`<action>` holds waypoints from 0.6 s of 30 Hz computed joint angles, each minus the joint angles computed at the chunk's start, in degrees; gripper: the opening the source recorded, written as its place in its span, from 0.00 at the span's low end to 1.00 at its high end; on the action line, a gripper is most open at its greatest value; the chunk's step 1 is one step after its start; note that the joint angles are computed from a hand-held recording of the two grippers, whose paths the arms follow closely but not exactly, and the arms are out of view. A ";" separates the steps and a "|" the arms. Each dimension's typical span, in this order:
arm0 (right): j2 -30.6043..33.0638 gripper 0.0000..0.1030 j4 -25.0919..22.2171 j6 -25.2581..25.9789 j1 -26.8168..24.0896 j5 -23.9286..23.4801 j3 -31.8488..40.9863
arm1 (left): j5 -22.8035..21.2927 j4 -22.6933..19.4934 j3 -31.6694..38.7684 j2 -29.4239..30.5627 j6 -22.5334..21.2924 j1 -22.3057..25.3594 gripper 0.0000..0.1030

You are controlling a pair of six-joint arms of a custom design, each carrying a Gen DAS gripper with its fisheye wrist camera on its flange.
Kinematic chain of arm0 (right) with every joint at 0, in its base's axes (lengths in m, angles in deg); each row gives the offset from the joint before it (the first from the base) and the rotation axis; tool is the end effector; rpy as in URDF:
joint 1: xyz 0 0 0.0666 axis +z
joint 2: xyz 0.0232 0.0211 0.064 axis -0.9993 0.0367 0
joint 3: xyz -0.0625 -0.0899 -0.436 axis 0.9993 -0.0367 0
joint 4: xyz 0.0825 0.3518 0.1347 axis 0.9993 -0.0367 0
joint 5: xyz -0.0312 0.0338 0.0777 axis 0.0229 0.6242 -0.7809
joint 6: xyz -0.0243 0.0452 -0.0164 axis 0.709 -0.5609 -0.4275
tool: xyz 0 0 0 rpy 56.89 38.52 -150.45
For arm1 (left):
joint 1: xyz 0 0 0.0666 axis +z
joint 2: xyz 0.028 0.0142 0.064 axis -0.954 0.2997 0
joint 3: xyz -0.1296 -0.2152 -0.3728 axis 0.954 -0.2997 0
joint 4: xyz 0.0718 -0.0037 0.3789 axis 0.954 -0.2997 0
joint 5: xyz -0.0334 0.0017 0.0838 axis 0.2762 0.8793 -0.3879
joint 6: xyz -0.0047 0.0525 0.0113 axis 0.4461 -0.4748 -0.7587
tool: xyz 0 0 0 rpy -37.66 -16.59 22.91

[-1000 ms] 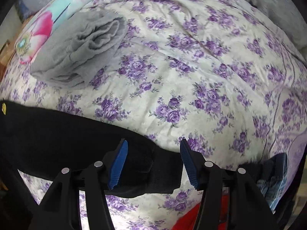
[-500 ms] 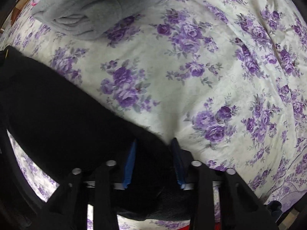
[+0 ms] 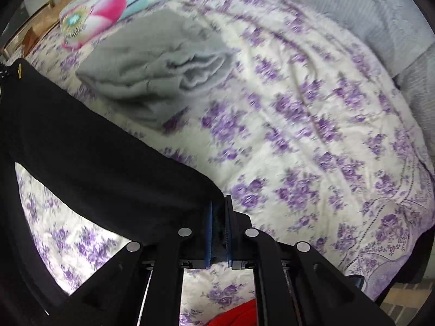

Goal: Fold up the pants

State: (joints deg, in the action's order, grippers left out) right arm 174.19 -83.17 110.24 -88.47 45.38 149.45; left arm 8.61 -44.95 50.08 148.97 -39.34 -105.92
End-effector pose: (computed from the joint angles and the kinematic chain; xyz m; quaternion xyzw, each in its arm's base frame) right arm 0.4865 -0.0043 0.4451 -0.2811 0.9426 -0.0411 0.1757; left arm 0.3714 -0.2265 0.3964 0.0597 0.9663 0.1431 0.2054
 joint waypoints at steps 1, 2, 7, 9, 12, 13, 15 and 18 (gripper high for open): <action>-0.45 0.08 1.23 -2.01 0.41 0.50 0.10 | 0.10 0.65 0.29 -0.68 -1.43 1.33 0.12; -0.79 0.08 2.23 -3.42 0.26 0.64 0.13 | -0.35 1.24 0.67 -0.50 -2.14 1.66 0.12; -3.00 0.08 7.51 -9.81 1.48 3.24 -4.48 | -5.45 1.02 1.16 2.79 -4.58 0.17 0.11; -4.40 0.08 9.10 -10.61 1.67 3.58 -8.09 | -6.64 1.23 0.19 3.20 -4.86 -0.92 0.11; -6.86 0.08 10.65 -11.15 1.44 3.19 -12.12 | -8.78 0.41 -1.00 2.10 -5.06 -2.63 0.11; -8.02 0.08 11.07 -11.23 1.16 2.41 -13.17 | -9.24 -0.03 -1.43 0.98 -5.02 -3.29 0.11; -11.17 0.08 11.96 -10.81 0.03 0.45 -15.19 | -10.61 -1.35 -1.93 -1.27 -4.54 -4.72 0.11; -17.63 0.08 12.14 -9.80 -2.00 -3.69 -18.06 | -14.96 -6.51 -2.53 -5.40 -2.00 -8.91 0.10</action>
